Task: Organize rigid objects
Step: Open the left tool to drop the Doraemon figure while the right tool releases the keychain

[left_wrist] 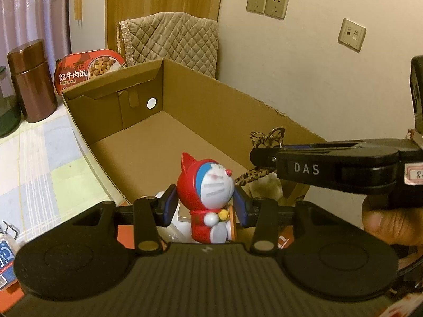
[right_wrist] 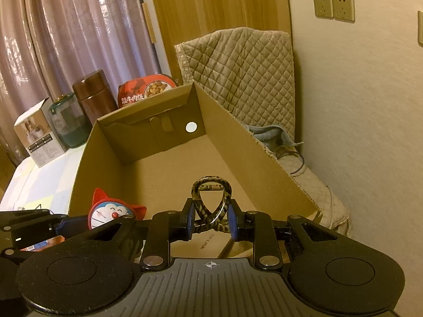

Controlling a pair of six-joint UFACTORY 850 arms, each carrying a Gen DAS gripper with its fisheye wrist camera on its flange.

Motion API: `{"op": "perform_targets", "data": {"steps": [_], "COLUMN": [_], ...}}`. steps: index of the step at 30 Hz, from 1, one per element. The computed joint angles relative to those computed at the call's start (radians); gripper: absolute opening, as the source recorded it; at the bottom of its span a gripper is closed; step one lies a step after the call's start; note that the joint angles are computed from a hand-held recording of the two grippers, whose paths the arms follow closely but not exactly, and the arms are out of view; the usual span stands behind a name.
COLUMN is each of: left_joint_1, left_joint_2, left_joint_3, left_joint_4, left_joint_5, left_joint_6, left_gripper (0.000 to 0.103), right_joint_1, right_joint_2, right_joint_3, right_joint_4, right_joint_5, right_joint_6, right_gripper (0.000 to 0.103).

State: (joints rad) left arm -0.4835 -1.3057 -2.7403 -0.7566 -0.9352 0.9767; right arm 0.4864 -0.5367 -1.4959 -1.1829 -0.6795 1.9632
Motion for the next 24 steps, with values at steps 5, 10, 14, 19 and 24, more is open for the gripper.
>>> {"op": "perform_targets", "data": {"steps": [5, 10, 14, 19, 24], "left_joint_1": [0.006, 0.02, 0.037, 0.056, 0.068], "left_joint_2": [0.046, 0.044, 0.03, 0.053, 0.068], "left_joint_3": [0.082, 0.065, 0.025, 0.056, 0.081], "left_joint_4": [-0.043, -0.055, -0.063, -0.08, -0.085], "left_joint_5": [0.037, 0.053, 0.057, 0.085, 0.104], "left_joint_6": [0.033, 0.01, -0.027, -0.02, -0.009], "left_gripper": [0.039, 0.039, 0.039, 0.039, 0.039], "right_joint_1": [0.001, 0.002, 0.006, 0.01, 0.012], "right_joint_2": [0.0, 0.0, -0.005, -0.014, -0.023], "right_joint_3": [0.0, 0.002, -0.006, -0.018, -0.027], "right_joint_4": [-0.001, -0.003, -0.004, -0.007, -0.005], "right_joint_5": [-0.003, -0.004, 0.007, 0.006, 0.019], "right_joint_6": [0.005, 0.008, -0.019, -0.027, -0.025], "right_gripper": [0.022, 0.022, 0.022, 0.022, 0.023]}}
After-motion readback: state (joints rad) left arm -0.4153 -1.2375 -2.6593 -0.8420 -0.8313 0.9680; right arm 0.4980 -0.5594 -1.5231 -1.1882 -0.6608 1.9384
